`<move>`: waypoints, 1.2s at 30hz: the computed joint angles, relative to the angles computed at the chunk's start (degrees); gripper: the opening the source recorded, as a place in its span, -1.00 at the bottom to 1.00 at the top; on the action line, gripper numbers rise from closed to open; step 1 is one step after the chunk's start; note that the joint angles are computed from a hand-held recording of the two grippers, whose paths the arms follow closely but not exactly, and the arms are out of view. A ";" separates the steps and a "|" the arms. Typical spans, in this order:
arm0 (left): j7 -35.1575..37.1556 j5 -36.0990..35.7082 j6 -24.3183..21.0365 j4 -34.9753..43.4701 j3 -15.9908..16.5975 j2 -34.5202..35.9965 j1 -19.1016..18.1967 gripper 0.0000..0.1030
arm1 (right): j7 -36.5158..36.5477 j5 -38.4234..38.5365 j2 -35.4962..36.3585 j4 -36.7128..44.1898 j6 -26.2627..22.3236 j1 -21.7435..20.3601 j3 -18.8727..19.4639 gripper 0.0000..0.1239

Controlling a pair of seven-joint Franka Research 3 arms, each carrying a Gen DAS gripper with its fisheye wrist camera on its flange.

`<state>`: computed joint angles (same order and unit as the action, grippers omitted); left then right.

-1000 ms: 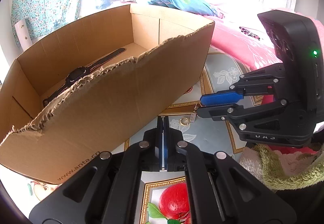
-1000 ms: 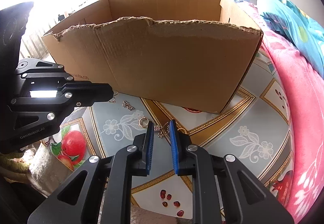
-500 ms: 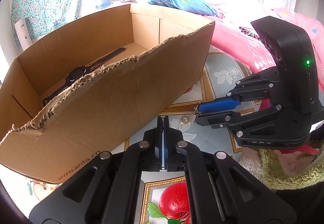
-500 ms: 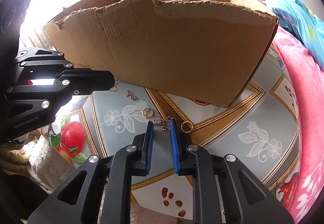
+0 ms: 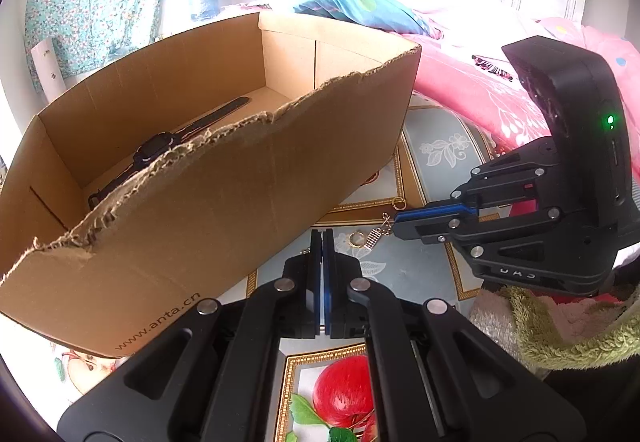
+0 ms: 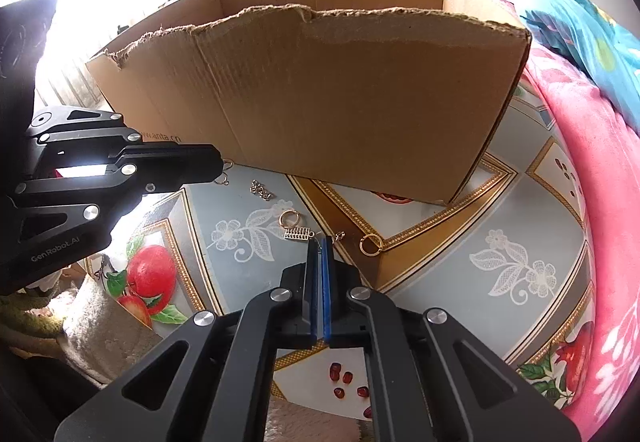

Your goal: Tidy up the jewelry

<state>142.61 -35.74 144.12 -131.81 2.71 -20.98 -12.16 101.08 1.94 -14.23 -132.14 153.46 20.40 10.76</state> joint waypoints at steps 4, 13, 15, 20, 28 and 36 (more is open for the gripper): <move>0.14 -0.07 0.25 -0.24 0.06 -0.39 -0.04 -1.00 | 0.11 0.56 -1.97 -1.21 1.51 -0.10 -0.10 -0.97; 0.38 -0.26 0.47 -0.78 0.47 -1.17 -0.38 -1.00 | -1.73 1.14 -0.03 0.74 0.34 -0.10 -0.13 -0.74; 0.30 -0.13 0.45 -0.87 0.50 -1.23 -0.37 -1.00 | -3.17 0.60 1.13 1.50 0.51 0.14 -0.22 -0.56; 0.28 -0.19 0.45 -0.76 0.69 -1.11 -0.44 -1.00 | -5.72 -0.40 3.56 3.29 -0.58 0.47 -0.61 -0.55; 0.89 -0.78 0.15 -0.29 0.81 -0.51 -0.26 -1.00 | -11.71 4.89 4.53 4.58 -1.97 1.76 -2.24 -0.91; 1.16 -1.14 0.39 -0.35 0.55 -0.52 0.03 -1.00 | -7.85 2.44 3.07 3.23 -1.74 1.03 -1.13 -0.95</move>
<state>143.77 -36.88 144.51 -132.16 3.26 -21.50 -12.13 93.24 4.38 -11.15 -128.92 151.72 21.43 9.63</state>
